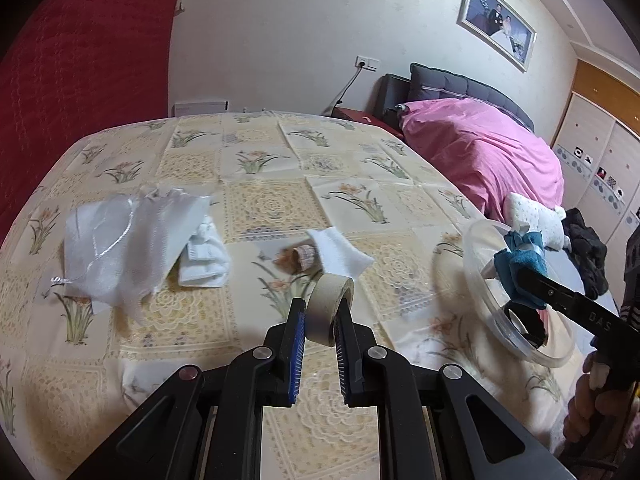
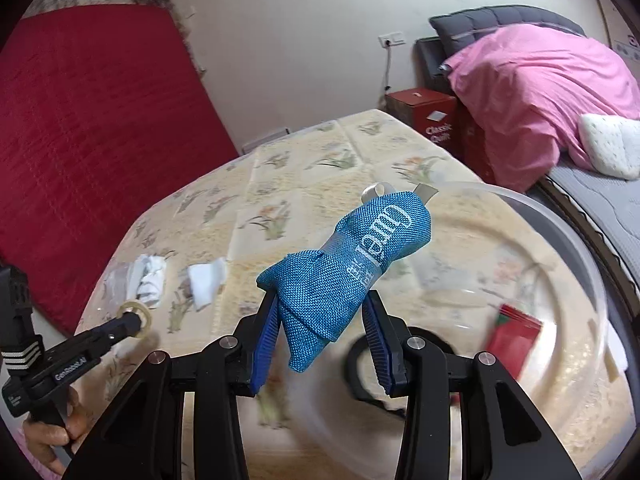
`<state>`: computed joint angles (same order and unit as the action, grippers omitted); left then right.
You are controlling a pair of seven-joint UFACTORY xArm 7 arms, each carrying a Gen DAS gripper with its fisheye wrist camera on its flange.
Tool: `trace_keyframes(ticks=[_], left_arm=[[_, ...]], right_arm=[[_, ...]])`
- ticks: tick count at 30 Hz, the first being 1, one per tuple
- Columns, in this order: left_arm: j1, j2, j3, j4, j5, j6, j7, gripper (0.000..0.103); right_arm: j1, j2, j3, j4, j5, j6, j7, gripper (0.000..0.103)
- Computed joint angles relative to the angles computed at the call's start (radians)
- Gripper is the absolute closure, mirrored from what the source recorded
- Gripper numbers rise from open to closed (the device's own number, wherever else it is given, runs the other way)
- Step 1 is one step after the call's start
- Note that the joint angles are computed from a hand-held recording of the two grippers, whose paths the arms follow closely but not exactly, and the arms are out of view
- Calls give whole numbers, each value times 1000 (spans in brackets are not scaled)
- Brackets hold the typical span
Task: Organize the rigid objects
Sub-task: 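Carry the blue fabric bottle into the clear bowl and release it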
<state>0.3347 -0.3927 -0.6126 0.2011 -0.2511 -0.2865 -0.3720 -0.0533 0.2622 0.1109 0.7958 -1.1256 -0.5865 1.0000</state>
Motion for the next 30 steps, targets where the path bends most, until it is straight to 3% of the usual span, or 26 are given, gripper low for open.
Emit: trace_keyframes(ticks=[9,14,19,23,30], left_arm=[[54,10,-79,37,9,19,-9,88],[82,21,-115,61,28,26,-17,88],[78,51,-119,94,55,31,-22,88],[104,66,-166,125,61,35,-13,88],[174,122,-274,203,80,38,11,88]], right_arm=[[-40,18,-14,15,-9,25,-7,60],[-32,1,-16,-14,84,38,-107,55],[-6,-30,-23,-77,262,35,-284,52],[3,-49,-27,-119,375,17,-388,50],[-23,-44,-20,-134,419,7,-420,47]])
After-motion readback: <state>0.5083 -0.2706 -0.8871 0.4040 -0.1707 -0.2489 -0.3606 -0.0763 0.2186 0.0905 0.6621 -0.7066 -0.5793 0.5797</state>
